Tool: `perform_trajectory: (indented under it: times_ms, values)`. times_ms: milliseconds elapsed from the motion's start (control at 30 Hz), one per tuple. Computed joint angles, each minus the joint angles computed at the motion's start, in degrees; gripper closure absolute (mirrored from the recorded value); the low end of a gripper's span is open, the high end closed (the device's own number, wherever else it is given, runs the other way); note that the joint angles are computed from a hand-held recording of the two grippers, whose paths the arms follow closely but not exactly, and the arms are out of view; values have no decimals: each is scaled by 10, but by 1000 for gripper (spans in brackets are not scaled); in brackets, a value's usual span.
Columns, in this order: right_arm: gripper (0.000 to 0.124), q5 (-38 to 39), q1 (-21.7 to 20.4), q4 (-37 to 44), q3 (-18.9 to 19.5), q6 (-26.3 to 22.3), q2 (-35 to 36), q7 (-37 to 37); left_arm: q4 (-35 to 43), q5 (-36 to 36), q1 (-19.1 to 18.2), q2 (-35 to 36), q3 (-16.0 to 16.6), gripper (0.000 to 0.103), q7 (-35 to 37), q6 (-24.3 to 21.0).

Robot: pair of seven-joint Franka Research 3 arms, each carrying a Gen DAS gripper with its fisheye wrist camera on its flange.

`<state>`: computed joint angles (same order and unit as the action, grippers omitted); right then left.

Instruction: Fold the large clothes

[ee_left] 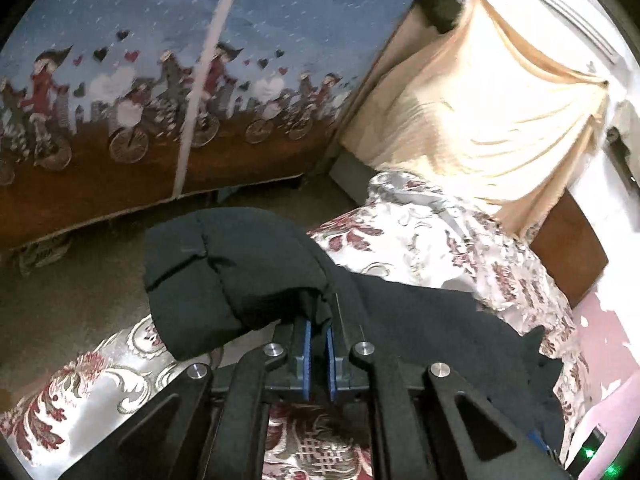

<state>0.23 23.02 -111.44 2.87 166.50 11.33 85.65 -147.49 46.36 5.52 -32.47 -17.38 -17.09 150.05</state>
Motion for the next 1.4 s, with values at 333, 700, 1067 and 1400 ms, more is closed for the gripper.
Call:
perform_trajectory:
  times_ms: [333,700,1067,1400]
  values:
    - [45,160,-53,-14,39,3,-25,-131,131,208,6,107,-65,97,-4,78]
    - [45,345,-132,-7,6,-44,-59,-253,373,200,-116,373,-64,98,180,119]
    - [45,561,-216,11,-16,-168,-32,-355,481,-27,-174,537,-85,92,444,87]
    - [35,672,-220,43,-7,-246,0,-422,439,11,-277,485,28,21,399,142]
